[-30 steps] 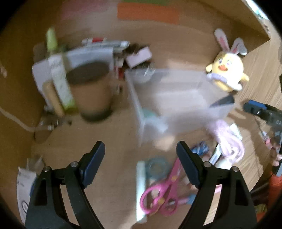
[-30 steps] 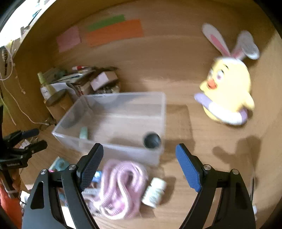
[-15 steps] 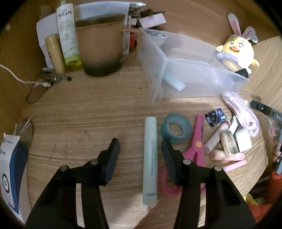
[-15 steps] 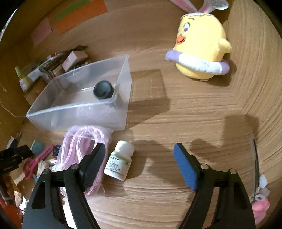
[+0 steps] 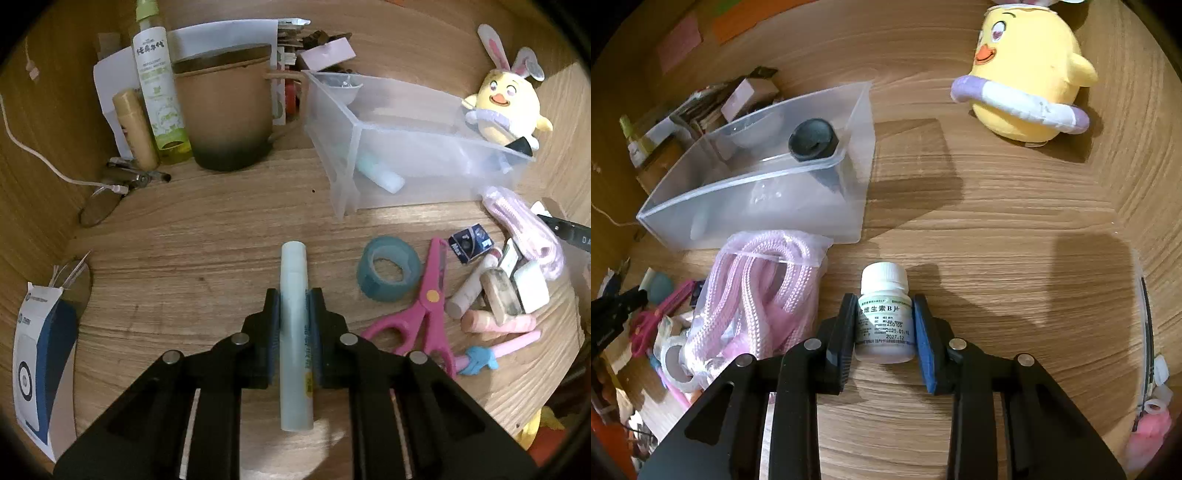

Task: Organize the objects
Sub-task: 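Grasp the white tube with the left tool while the right tool grasps the white pill bottle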

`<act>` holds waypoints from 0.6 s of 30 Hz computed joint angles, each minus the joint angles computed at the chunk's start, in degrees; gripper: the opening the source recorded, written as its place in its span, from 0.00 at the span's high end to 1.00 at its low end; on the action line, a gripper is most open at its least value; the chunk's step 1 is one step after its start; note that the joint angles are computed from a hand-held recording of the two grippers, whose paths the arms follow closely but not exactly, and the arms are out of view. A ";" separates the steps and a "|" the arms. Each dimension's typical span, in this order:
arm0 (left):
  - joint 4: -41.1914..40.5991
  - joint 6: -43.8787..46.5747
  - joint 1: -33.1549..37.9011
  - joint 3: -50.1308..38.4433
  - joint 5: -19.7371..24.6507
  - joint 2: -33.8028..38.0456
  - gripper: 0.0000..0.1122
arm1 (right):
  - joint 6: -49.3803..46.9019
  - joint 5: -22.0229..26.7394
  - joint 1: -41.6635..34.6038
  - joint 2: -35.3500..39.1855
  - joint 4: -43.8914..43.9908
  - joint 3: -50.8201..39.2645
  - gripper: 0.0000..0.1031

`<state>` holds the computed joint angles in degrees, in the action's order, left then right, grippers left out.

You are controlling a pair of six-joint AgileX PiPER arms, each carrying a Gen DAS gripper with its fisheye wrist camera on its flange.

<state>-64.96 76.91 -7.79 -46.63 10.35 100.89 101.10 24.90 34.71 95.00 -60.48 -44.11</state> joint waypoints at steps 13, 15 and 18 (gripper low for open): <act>-11.10 6.95 0.32 -4.89 7.49 -6.36 0.87 | 1.45 6.66 6.62 -7.61 -6.08 -4.40 0.74; -11.24 6.44 0.07 -6.41 8.70 -6.52 0.87 | 0.29 7.73 7.51 -7.38 -6.60 -6.29 0.74; -10.13 4.23 -0.85 -9.15 9.62 -6.23 0.87 | -1.54 8.05 7.99 -6.00 -6.96 -9.65 0.74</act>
<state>-75.09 81.13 -8.64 -55.78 19.97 94.66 99.56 32.96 42.70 89.00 -67.44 -53.76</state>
